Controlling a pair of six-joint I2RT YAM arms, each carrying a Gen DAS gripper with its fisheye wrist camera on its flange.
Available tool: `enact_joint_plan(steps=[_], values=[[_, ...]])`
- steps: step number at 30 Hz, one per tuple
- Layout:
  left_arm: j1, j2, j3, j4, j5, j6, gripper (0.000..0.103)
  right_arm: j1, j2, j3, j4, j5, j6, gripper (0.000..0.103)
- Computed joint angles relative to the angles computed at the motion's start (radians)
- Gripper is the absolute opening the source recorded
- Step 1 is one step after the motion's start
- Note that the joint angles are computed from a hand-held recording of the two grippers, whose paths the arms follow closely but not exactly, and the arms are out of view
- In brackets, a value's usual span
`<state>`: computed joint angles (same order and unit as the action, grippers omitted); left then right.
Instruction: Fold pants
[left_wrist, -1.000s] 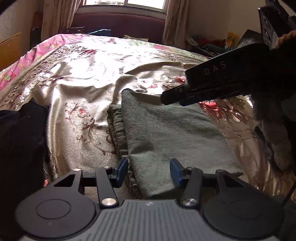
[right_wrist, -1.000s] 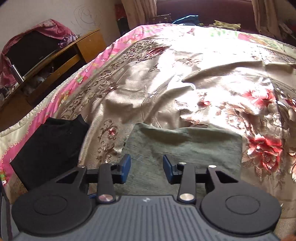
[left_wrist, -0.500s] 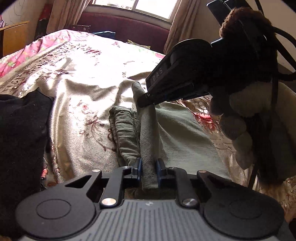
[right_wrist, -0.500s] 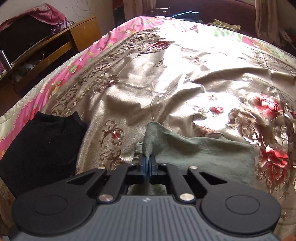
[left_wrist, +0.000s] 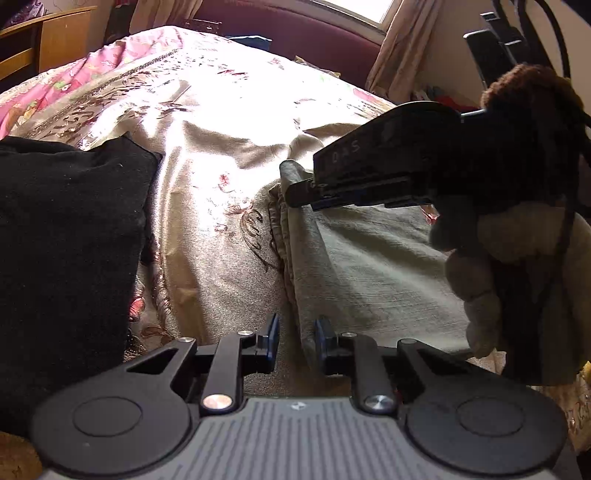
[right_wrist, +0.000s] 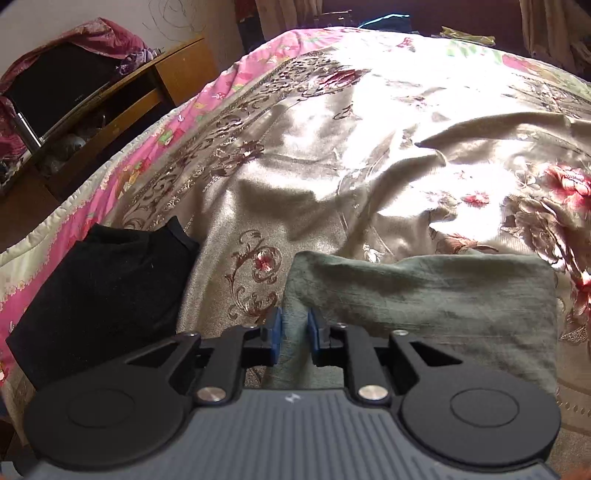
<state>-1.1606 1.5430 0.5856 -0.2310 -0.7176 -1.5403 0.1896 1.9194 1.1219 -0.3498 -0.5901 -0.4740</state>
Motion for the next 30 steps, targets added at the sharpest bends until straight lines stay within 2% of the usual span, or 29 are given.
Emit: enact_joint_plan(steps=[4, 5, 7, 8, 11, 12, 14, 17, 19, 22, 25, 28, 30], values=[[-0.050, 0.019, 0.085, -0.220, -0.077, -0.086, 0.034, -0.117, -0.075, -0.048, -0.019, -0.068, -0.038, 0.023], [-0.050, 0.026, 0.095, -0.231, -0.084, -0.080, 0.034, -0.144, -0.098, -0.081, 0.001, -0.065, -0.059, 0.023], [-0.024, 0.033, 0.095, -0.178, -0.078, -0.003, 0.034, -0.185, -0.121, -0.135, 0.044, -0.043, -0.110, 0.025], [-0.004, 0.050, 0.103, -0.139, -0.067, 0.052, 0.034, -0.203, -0.123, -0.165, 0.077, -0.019, -0.130, 0.031], [0.078, 0.134, 0.153, -0.069, 0.045, 0.206, 0.034, -0.234, -0.037, -0.168, 0.091, 0.096, -0.181, 0.033], [0.099, 0.151, 0.161, -0.057, 0.083, 0.226, 0.035, -0.249, -0.029, -0.173, 0.099, 0.096, -0.191, 0.033], [0.105, 0.143, 0.160, -0.074, 0.096, 0.211, 0.036, -0.307, -0.054, -0.184, 0.091, 0.035, -0.203, 0.033], [0.056, 0.131, 0.217, -0.236, 0.011, 0.140, 0.038, -0.399, -0.065, -0.150, 0.040, -0.088, -0.198, 0.037], [0.042, 0.126, 0.247, -0.288, -0.030, 0.122, 0.040, -0.446, -0.054, -0.128, 0.038, -0.127, -0.187, 0.037], [0.057, 0.126, 0.264, -0.245, -0.048, 0.178, 0.042, -0.484, -0.003, -0.101, 0.039, -0.141, -0.176, 0.037], [0.089, 0.199, 0.304, -0.166, -0.034, 0.303, 0.047, -0.497, 0.047, -0.111, 0.068, -0.122, -0.160, 0.038], [0.144, 0.316, 0.377, -0.185, 0.079, 0.363, 0.048, -0.517, 0.059, -0.159, 0.124, -0.117, -0.153, 0.039], [0.123, 0.324, 0.384, -0.198, 0.055, 0.354, 0.048, -0.532, 0.047, -0.156, 0.107, -0.139, -0.165, 0.040]])
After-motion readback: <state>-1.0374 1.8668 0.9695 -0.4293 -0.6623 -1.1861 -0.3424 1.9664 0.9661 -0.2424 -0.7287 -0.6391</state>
